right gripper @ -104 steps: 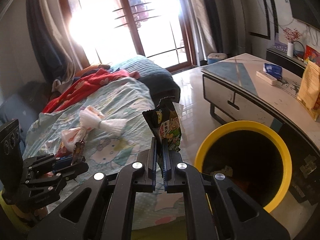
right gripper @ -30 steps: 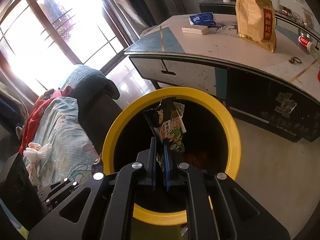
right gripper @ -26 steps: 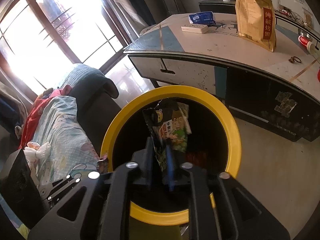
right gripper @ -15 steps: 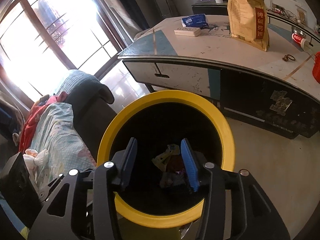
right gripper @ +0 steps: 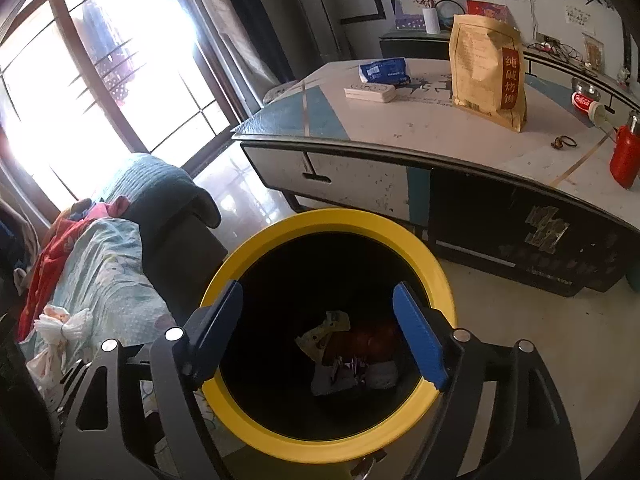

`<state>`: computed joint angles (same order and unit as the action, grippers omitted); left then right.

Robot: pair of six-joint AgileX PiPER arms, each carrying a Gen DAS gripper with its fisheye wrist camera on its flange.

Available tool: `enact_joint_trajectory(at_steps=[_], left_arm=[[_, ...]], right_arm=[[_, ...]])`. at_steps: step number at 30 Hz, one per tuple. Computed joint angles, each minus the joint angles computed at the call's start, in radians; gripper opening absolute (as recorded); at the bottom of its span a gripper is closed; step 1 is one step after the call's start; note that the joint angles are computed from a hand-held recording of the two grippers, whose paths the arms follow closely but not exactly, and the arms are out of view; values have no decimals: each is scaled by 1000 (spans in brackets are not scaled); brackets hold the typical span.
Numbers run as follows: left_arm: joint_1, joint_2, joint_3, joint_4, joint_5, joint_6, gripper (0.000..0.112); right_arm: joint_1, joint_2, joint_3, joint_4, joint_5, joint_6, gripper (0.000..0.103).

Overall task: Collect trash
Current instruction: 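Move both grippers back over the remaining trash on the bed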

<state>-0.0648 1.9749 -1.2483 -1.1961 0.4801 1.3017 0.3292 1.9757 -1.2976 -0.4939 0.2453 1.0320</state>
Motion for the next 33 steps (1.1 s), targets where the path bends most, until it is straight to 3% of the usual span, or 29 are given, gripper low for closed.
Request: enact_joint_trajectory(at_steps=[15,33], left_arm=[[109,-161,185,-330,-86,322,92],[261,-270,306,-510,-69,531,92]], right_arm=[[99,-54,27,-448,22,423,79],[232,-68,9,-653,81,577,86]])
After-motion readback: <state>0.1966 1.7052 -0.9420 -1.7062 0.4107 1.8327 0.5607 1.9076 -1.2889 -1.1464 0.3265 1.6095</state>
